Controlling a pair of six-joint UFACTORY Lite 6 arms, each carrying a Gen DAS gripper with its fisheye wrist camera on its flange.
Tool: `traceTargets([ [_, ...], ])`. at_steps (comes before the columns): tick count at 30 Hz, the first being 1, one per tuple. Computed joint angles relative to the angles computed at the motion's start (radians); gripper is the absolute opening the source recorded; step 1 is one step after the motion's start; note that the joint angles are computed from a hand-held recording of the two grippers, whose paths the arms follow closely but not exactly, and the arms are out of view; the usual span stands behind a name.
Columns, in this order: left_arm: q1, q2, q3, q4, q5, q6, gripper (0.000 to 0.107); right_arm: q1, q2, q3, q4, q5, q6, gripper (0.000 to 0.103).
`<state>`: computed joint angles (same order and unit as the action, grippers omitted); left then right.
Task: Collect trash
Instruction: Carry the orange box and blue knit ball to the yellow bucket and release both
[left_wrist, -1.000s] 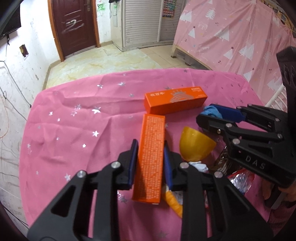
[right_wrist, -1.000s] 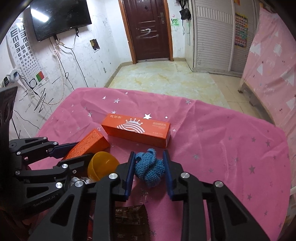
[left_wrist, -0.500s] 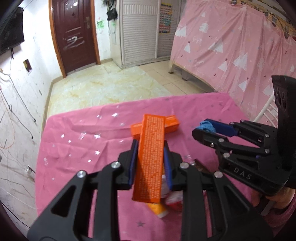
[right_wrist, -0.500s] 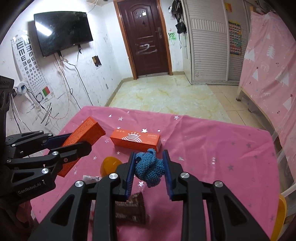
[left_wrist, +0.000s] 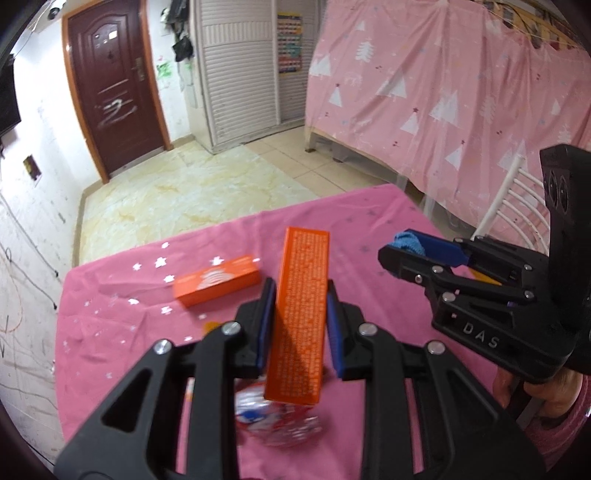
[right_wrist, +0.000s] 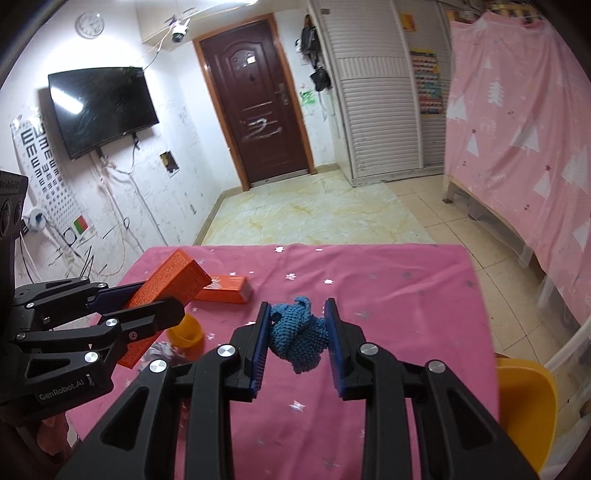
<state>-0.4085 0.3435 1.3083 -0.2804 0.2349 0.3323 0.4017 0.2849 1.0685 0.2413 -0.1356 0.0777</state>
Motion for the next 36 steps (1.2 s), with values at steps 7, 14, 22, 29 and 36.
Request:
traceTargets([
  [7,-0.122,0.047,0.078,0.206,0.018,-0.229,0.024,-0.107,-0.160,-0.197,-0.288,-0.062,0.280,0.022],
  [14,-0.240,0.143,0.192,0.354,0.049,-0.394,0.024,-0.231,-0.269,-0.340,-0.514,-0.116,0.481,0.022],
  [22,-0.327,0.277,0.358,0.435,0.111,-0.490,0.024,-0.385,-0.362,-0.467,-0.745,-0.169,0.668,0.022],
  [29,-0.378,0.405,0.538,0.386,0.179,-0.476,0.024,-0.548,-0.419,-0.557,-0.902,-0.223,0.763,0.022],
  [36,-0.423,0.579,0.804,0.308,0.291,-0.444,0.024,-0.718,-0.411,-0.607,-1.048,-0.291,0.833,0.022],
])
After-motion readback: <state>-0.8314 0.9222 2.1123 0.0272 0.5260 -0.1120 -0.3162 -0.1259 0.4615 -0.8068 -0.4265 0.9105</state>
